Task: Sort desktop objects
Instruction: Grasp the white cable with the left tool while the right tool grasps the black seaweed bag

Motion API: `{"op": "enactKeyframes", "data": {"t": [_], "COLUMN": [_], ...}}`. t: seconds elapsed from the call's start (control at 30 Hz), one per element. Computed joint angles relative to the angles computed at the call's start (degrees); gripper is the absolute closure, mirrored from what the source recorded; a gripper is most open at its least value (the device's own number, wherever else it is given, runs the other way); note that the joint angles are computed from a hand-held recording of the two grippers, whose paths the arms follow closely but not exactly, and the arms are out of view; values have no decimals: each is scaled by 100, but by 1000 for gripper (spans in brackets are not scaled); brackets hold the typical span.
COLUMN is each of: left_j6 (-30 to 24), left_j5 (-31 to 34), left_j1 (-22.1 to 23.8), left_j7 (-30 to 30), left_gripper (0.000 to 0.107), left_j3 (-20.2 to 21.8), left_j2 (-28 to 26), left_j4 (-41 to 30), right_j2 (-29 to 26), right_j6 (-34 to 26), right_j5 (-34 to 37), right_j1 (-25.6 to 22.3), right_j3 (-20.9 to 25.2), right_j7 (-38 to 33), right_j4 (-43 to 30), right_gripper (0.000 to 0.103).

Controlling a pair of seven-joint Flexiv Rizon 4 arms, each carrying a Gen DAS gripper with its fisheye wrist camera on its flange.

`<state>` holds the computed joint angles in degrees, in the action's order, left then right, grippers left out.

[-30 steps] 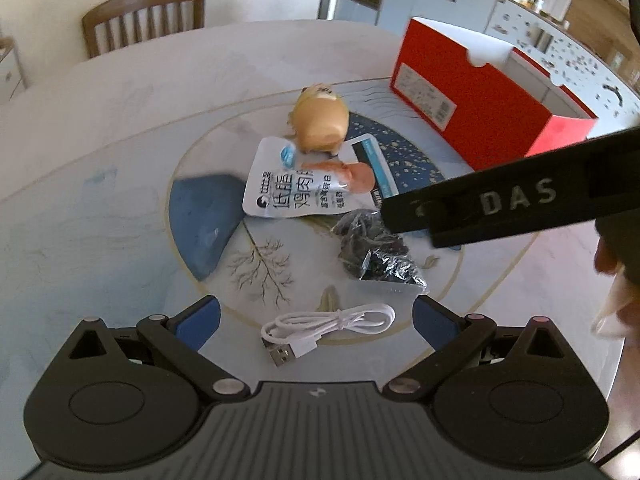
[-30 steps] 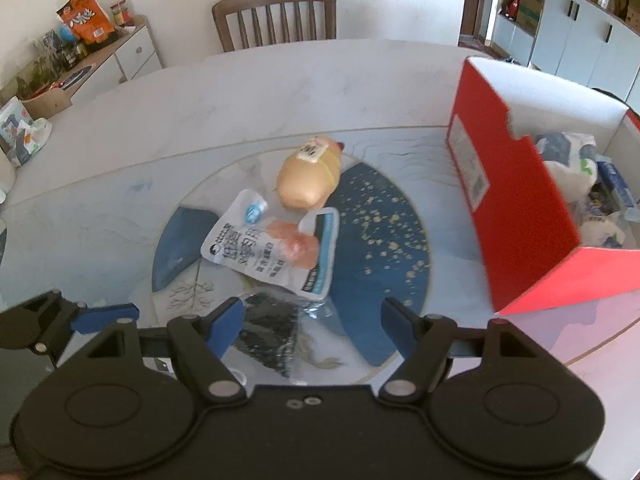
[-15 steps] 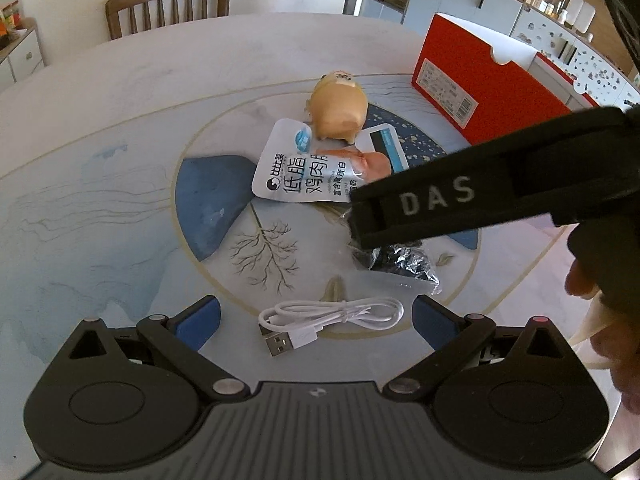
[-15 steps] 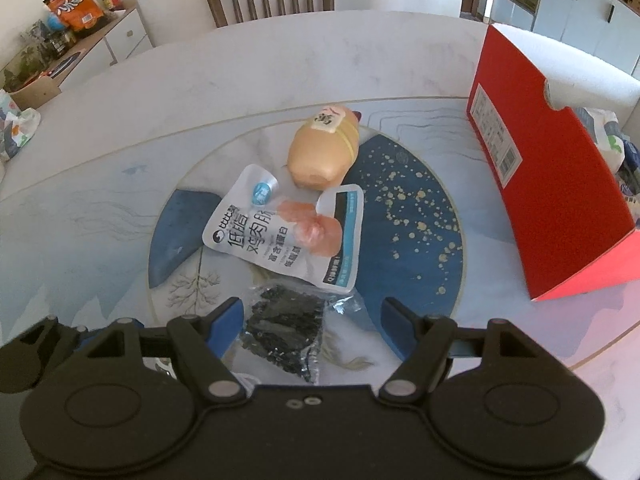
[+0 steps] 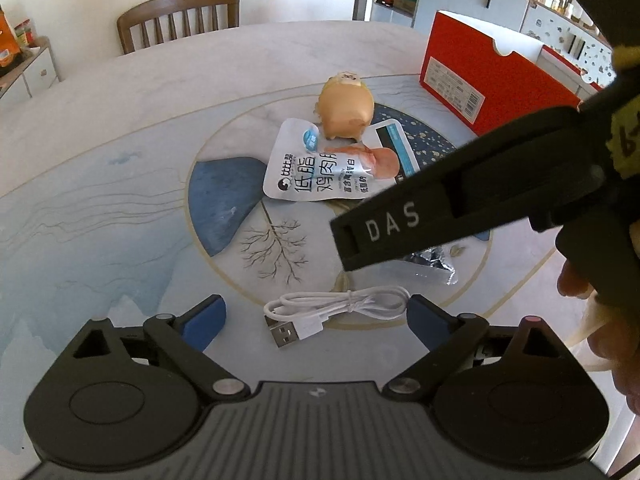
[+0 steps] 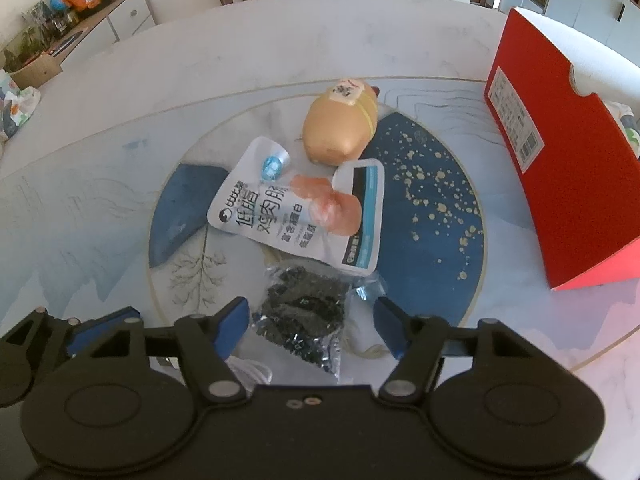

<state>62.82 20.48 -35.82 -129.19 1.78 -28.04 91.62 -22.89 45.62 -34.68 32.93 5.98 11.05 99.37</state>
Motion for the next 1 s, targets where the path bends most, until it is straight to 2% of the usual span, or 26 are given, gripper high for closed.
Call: {"op": "enactKeyframes", "data": {"t": [0.33,0.53,1.0], "left_j6": [-137,-259,-223], "left_j5": [229,342,270], "left_j1": [-147,-179,-100], "left_j7": [-70,-176,-126], "left_gripper": [31,32,34], "left_j3": [66,53,-48], "left_j2": [-8,-19,19], "left_j4": [-139,-219,-149], "right_j2": [124,239,452], "right_j6": [17,92,66], "right_j5": [-73,-142,-325], "right_j1": [-18,-54,-78], "right_j3": [27,52,124], "right_j7": [-40,85,288], "right_j4": [191,366,617], "right_gripper": [50,59,65]}}
